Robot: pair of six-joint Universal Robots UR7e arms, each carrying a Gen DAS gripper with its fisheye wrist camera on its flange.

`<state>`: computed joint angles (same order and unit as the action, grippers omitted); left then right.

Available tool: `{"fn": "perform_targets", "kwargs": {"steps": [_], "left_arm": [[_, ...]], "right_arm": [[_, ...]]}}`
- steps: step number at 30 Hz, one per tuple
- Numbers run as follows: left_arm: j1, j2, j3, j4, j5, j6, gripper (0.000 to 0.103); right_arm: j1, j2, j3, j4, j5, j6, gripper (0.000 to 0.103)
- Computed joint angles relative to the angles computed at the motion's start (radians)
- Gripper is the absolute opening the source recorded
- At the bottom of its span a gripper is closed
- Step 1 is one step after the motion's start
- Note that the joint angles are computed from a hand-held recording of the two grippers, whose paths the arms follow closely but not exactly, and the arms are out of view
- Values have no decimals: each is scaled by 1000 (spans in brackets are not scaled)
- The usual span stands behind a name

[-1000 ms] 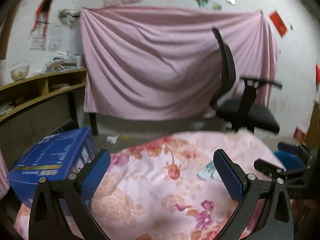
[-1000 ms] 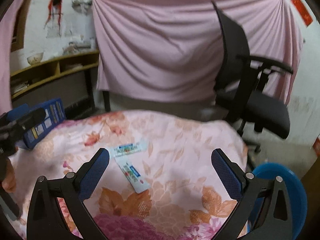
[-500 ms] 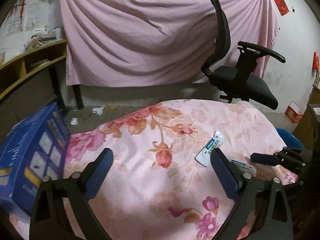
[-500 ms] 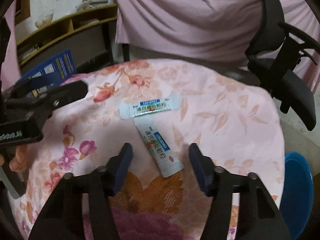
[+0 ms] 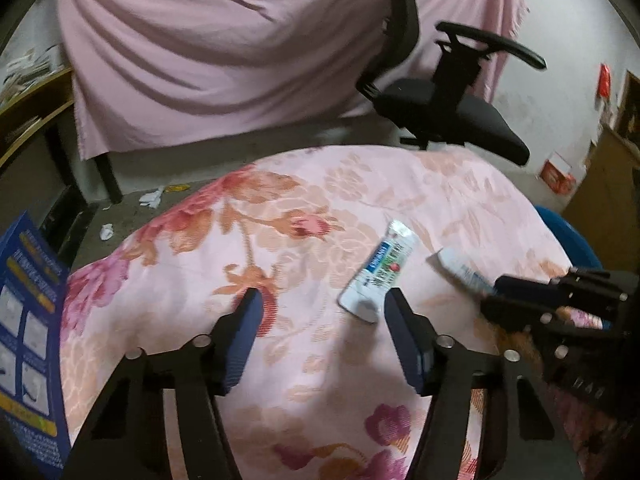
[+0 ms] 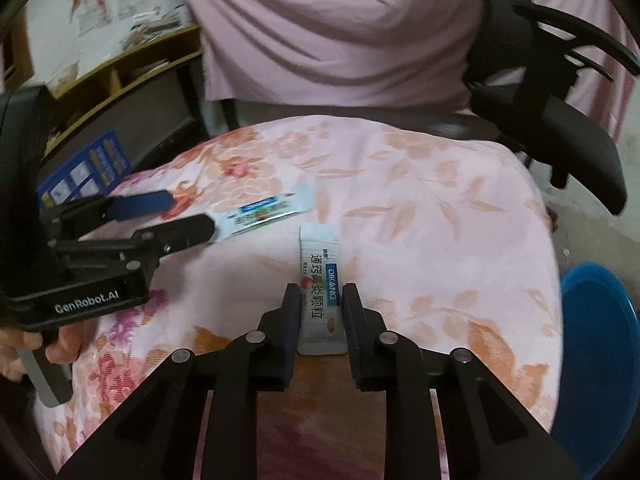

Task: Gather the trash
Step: 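Grasp one white sachet with the right tool while the left tool grasps the other sachet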

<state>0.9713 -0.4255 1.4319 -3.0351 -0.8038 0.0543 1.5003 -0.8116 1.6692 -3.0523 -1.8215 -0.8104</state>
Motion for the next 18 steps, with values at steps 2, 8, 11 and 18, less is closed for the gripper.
{"fn": "perform_targets", "kwargs": {"steps": [2,8,11,18], "left_arm": [[0,13,-22,18,-3,20,54],[0,62,-104,103,6,93,41],[0,79,-131,128,29,88,29],[2,77,-131,159,5,61,24]], "right_arm": [[-8,-7,2,-17,-1,24,19],[-29,-26,4,-15,23,91,19],[-27,-27,10,-35,16,90,19],[-35,-35,19,-29,43,102,19]]}}
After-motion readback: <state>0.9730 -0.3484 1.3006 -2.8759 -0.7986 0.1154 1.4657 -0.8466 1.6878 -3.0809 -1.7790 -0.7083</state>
